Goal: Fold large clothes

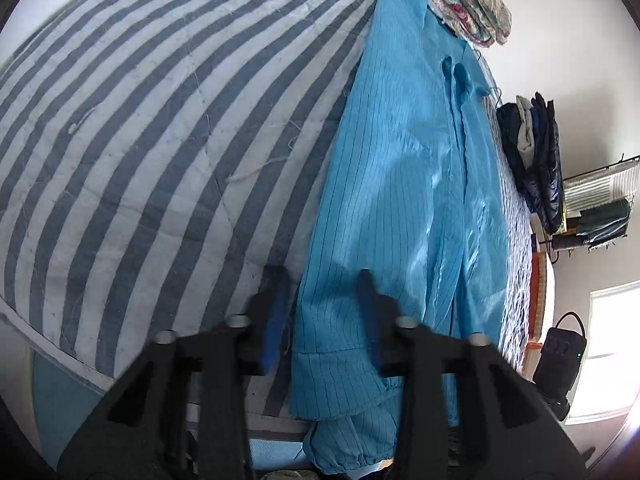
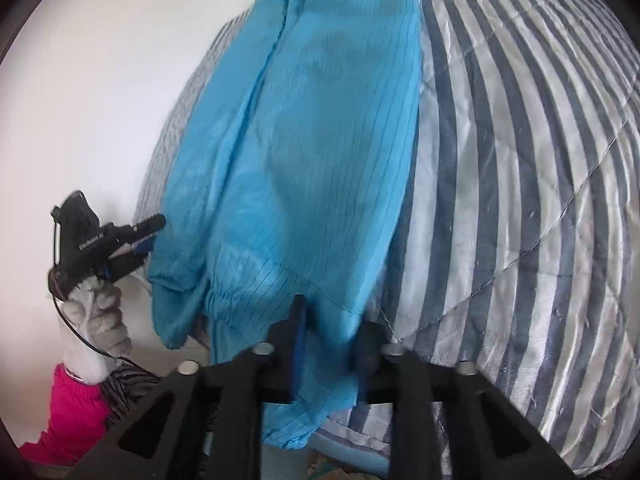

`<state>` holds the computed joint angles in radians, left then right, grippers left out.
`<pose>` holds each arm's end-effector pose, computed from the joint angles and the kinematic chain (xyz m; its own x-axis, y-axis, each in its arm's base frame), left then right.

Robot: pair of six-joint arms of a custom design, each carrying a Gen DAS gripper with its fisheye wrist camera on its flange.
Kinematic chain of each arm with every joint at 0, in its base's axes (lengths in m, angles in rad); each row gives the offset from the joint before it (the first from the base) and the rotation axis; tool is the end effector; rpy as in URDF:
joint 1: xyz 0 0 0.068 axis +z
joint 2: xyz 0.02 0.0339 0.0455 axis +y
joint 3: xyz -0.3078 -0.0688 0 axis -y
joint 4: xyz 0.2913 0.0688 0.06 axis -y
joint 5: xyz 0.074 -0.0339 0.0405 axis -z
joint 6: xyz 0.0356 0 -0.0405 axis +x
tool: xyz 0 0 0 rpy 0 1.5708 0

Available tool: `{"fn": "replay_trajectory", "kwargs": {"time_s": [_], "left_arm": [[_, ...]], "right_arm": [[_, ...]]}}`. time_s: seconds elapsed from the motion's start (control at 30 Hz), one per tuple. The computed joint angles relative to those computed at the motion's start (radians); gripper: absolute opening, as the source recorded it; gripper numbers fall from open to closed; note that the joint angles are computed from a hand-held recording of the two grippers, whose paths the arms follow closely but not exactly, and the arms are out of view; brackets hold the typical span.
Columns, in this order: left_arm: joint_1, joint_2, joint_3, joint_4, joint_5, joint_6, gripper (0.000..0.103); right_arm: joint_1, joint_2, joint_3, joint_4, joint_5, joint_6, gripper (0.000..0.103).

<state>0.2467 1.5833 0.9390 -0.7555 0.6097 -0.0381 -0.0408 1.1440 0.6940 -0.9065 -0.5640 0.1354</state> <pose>0.3059 0.0560 0.1926 -0.9509 -0.2717 -0.1485 -0.1420 0.8090 -0.5703 0.2037 0.0107 0.2193 -0.9781 0.1541 -0.1402 0.0534 0.8359 0.5463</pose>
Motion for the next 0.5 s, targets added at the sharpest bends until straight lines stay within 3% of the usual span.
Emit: {"fn": "replay_trajectory", "kwargs": {"time_s": [0.03, 0.17, 0.23, 0.3, 0.33, 0.4, 0.47, 0.5], "left_arm": [[-0.008, 0.005, 0.003, -0.011, 0.006, 0.000, 0.009], [-0.021, -0.047, -0.016, -0.019, 0.004, 0.012, 0.009], [-0.021, -0.051, -0.022, -0.027, 0.012, 0.005, 0.014], [-0.014, -0.030, -0.021, -0.055, 0.048, 0.022, 0.015], [-0.013, -0.020, -0.022, -0.061, 0.059, 0.027, 0.015], [-0.022, -0.012, -0.025, -0.054, 0.056, 0.041, 0.015], [-0.037, -0.012, -0.020, -0.055, 0.055, 0.056, 0.008], [-0.043, -0.014, -0.018, -0.055, 0.052, 0.056, 0.005]], "right_arm": [[-0.005, -0.009, -0.004, -0.002, 0.006, 0.000, 0.004], [-0.079, -0.022, 0.004, -0.038, -0.037, -0.043, 0.003], [-0.085, -0.023, 0.005, -0.041, -0.034, -0.063, 0.021], [-0.117, -0.009, -0.008, -0.042, -0.105, -0.079, 0.038], [-0.132, 0.000, -0.015, -0.041, -0.139, -0.087, 0.039], [-0.154, 0.028, -0.022, -0.042, -0.196, -0.113, 0.038], [-0.165, 0.045, -0.025, -0.034, -0.223, -0.121, 0.032], [-0.160, 0.055, -0.025, -0.027, -0.228, -0.113, 0.016]]}}
